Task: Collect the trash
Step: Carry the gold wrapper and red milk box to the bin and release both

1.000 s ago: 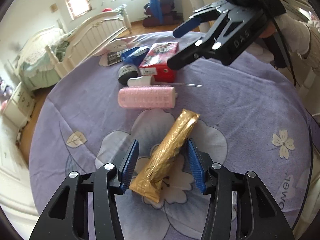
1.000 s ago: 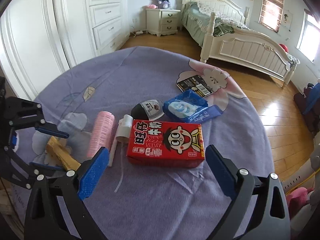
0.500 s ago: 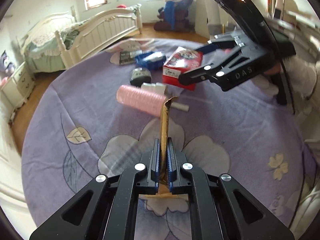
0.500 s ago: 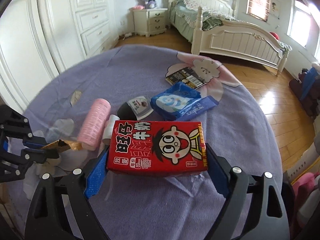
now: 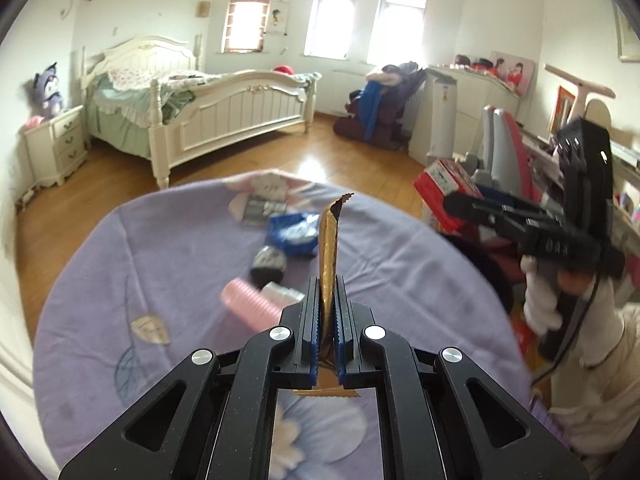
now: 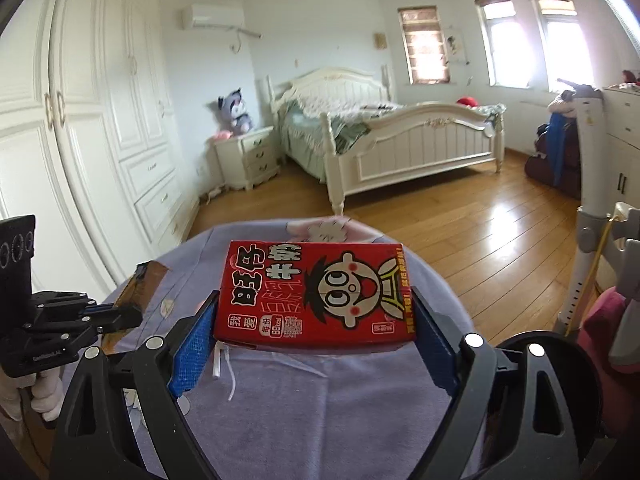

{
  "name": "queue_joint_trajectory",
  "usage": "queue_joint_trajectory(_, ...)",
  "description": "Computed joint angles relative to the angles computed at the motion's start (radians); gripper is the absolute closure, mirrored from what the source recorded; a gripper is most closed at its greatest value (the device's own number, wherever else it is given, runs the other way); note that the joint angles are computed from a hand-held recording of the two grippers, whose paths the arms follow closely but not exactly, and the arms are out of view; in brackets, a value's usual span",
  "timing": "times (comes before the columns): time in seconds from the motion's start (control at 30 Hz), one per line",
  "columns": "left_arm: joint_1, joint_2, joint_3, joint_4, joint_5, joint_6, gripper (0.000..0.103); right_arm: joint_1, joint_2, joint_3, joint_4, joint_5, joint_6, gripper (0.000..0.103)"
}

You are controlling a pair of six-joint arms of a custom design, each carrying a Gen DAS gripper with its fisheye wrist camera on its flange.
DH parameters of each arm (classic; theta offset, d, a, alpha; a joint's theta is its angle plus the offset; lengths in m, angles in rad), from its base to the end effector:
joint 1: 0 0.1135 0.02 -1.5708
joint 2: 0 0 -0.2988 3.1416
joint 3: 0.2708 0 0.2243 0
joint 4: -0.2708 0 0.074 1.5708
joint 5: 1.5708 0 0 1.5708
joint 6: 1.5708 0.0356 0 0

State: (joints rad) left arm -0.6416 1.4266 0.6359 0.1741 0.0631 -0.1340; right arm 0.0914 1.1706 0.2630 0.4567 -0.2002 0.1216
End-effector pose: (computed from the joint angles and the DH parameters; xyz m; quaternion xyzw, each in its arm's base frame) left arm 0.2078 -0.1581 0.2344 0.2370 0.8558 -0.1995 0.4143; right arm 0.1805 0.0237 0.2079 -0.0403 0.8437 0.1404 0.5165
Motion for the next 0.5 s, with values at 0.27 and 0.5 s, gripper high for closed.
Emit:
queue_joint_trajectory(0.27, -0.208, 0.193, 0.238, 0.017, -0.082, -0.095, 0.096, -0.293, -0.127, -0.073, -0.025, -0.140, -0.072, 0.017)
queue_joint_trajectory(0.5, -0.339, 0.375, 0.474, -0.024, -0.109, -0.090, 0.096, -0.649, -0.053, -0.124, 0.032, -0.349, -0.148, 0.017)
